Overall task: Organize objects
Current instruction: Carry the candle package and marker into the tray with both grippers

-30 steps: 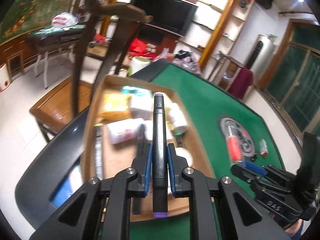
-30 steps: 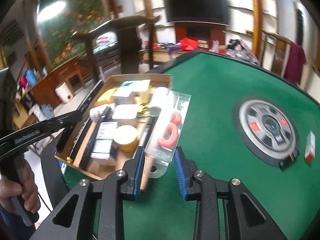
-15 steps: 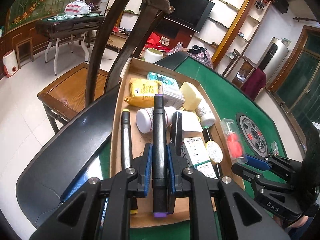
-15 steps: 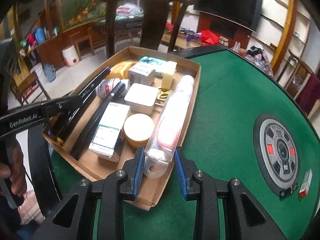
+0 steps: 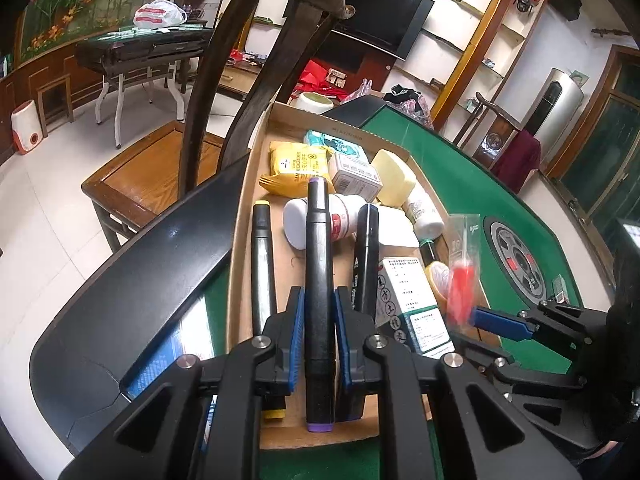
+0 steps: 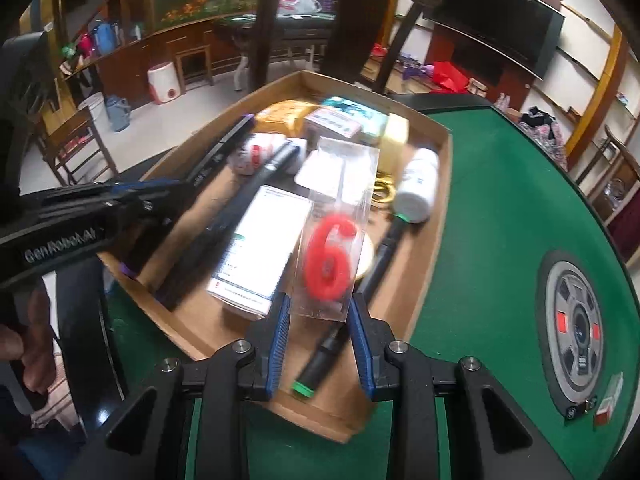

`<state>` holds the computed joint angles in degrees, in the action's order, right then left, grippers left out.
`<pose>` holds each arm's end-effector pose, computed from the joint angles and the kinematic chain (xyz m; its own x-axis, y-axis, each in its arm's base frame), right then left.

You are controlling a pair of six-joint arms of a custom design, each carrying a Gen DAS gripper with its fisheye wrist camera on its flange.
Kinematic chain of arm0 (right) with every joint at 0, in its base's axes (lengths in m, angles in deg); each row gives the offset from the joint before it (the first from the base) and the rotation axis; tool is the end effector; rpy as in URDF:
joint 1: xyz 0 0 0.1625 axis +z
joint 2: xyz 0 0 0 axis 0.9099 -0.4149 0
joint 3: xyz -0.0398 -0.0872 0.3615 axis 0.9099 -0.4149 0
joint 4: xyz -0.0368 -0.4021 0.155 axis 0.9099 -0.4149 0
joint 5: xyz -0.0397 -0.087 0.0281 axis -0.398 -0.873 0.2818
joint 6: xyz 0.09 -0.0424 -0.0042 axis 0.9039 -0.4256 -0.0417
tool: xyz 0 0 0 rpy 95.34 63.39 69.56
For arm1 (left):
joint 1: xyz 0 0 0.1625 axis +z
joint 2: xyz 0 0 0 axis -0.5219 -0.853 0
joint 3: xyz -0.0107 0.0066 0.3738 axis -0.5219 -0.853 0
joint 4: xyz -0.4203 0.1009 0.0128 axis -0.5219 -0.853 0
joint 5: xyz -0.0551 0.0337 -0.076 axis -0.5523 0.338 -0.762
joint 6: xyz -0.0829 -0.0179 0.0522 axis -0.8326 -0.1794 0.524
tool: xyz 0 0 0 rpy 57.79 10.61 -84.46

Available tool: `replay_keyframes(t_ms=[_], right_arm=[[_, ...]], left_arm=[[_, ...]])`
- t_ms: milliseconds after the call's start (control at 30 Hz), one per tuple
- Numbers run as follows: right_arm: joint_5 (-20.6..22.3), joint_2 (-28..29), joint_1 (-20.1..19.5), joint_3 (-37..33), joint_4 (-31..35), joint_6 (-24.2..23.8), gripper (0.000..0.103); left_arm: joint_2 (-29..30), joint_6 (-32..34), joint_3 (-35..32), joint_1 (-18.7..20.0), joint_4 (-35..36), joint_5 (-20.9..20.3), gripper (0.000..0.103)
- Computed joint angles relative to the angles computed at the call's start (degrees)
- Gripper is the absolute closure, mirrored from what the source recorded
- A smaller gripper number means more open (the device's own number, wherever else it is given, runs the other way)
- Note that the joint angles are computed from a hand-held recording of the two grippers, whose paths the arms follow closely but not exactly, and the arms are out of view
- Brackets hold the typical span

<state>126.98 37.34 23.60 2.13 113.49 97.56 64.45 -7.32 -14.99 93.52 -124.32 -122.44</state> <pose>0.0662 -0.6734 0.1410 -0.6382 -0.1524 0.7547 -0.5118 0.8162 -0.2680 -0.2010 -0.7416 -0.0331 -0.8391 0.3890 -0.3804 0.5259 0.7588 -0.3841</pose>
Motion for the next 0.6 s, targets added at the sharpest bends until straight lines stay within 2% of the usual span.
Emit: replay_keyframes(t_ms=[333,433,533,600], right_arm=[[-2.6,2.8,-1.3,-4.1,5.3,5.3,0.07],[-2.4,2.3,-1.3,-3.6,4.9,6.1,0.07],[-2.8,0.7,-1.3,-1.5,3.7,6.8,0.07],[-3.4,-0.7,-1.4,0.6,2.3,6.8,0.07]], left_arm=[[0.2,1.8,0.5,0.0,-1.2,2.7,0.088],[0.1,2.4,0.8,-0.1,-2.0,3.2,0.088],[-0.3,1.6,0.7,0.2,-1.1,1.7,0.086],[-0.4,1.8,0.9,0.3,-0.9,1.1,0.08]])
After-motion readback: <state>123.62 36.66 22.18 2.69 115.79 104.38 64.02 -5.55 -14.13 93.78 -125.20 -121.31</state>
